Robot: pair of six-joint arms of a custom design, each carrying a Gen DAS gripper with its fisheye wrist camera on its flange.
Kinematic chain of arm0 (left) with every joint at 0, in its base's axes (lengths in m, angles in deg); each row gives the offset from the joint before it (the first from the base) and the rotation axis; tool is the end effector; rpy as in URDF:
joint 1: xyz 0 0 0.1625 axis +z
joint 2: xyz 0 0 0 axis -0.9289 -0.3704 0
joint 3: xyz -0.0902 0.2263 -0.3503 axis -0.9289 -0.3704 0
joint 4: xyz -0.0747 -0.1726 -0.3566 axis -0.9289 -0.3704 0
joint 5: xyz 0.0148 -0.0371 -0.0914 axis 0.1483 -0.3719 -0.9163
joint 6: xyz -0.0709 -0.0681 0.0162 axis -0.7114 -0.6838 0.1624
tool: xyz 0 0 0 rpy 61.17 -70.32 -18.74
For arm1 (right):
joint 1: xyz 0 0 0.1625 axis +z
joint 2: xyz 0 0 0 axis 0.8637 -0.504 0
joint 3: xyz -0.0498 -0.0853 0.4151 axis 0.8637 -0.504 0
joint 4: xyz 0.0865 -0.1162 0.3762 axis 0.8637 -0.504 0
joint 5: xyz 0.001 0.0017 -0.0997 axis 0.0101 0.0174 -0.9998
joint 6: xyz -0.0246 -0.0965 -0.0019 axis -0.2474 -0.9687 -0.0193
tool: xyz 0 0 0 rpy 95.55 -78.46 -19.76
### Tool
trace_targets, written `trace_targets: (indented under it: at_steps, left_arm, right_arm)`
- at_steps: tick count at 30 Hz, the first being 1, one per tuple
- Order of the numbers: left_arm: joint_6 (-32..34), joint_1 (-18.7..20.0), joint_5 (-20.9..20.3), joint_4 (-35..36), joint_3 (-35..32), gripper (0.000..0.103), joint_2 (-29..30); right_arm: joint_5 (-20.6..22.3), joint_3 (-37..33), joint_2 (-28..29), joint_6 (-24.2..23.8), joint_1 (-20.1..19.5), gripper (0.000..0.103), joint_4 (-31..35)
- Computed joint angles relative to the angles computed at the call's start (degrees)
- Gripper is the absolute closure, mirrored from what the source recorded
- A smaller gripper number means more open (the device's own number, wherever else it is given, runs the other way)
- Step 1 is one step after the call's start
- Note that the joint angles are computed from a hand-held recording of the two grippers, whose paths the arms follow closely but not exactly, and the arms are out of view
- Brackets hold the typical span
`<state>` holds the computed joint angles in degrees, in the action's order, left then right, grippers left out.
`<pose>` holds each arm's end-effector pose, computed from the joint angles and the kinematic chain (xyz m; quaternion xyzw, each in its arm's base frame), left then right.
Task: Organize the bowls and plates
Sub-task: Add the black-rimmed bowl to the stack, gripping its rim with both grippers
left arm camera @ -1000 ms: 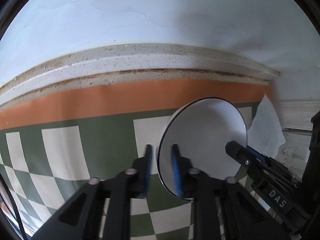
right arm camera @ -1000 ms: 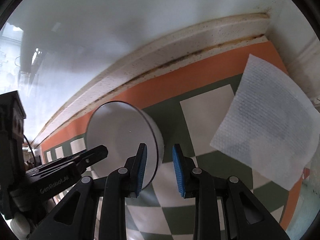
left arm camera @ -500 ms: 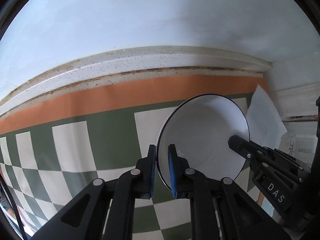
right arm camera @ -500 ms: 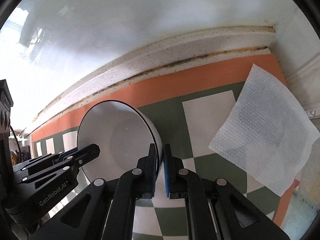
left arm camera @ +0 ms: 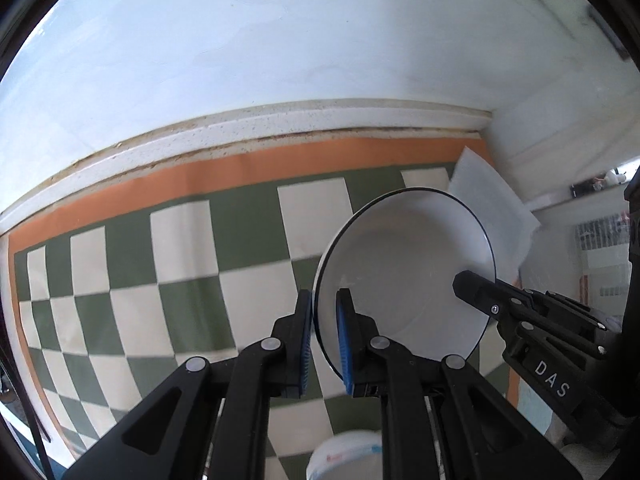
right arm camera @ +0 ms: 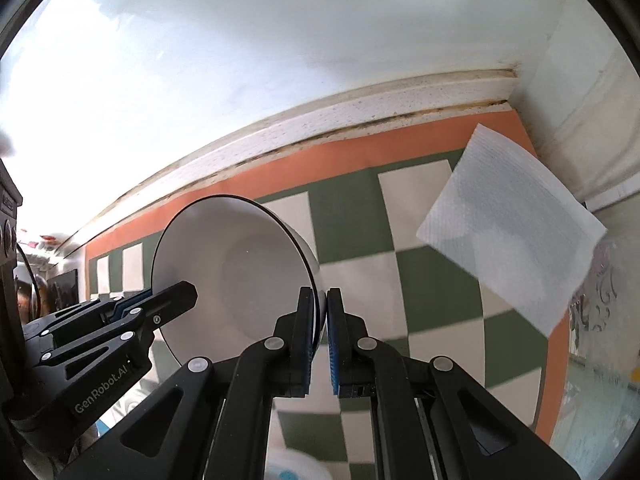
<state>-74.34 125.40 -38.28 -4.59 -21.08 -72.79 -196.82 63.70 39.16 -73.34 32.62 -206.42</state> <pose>-0.3073 -0.8070 0.0722 0.1100 0.9565 0.0003 0.2703 0.1125 -0.8043 0.2226 -0.0513 -0.9529 0.1211 0.2732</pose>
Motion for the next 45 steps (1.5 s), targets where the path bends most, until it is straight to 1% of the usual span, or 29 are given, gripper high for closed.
trace_targets:
  at_steps: [1,4,11,19,22,25,31,38,45]
  left_arm:
    - [-0.16,-0.34,-0.11,-1.05,1.98,0.093,-0.96]
    - [-0.21,-1.45,-0.52,-4.64,9.86,0.093,-5.67]
    - [-0.23,-3.49,-1.50,-10.16,23.37,0.093,-13.76]
    - [-0.34,-4.85,-3.47,-13.49,35.70,0.093,-20.71]
    - [-0.80,-4.96,-4.42,-13.81,39.09,0.093,-22.32]
    - [-1.42,-4.83,-5.55,-13.56,41.23,0.093,-23.09]
    - [-2.41,-4.22,-6.98,-13.20,44.76,0.093,-23.50]
    - [-2.35,-4.82,-6.26,-13.29,45.84,0.093,-23.37]
    - [-2.51,-4.84,-6.34,-11.97,45.60,0.093,-22.85]
  right_arm:
    - [-0.01,2.94,-2.16,0.33,0.40,0.095,-0.89]
    - [-0.03,7.97,-5.28,0.95,1.33,0.095,-3.01]
    - [-0.23,20.64,-13.03,3.22,3.69,0.095,-8.13]
    - [0.23,32.64,-19.35,6.31,5.06,0.095,-12.53]
    - [0.07,36.19,-20.91,7.27,5.37,0.095,-13.52]
    - [0.09,39.81,-22.29,8.57,5.32,0.095,-14.29]
    - [0.13,43.67,-23.07,10.13,4.26,0.095,-14.59]
    - [0.52,45.59,-23.52,10.57,3.12,0.095,-14.86]
    - [1.40,45.61,-24.03,10.90,2.66,0.095,-13.23]
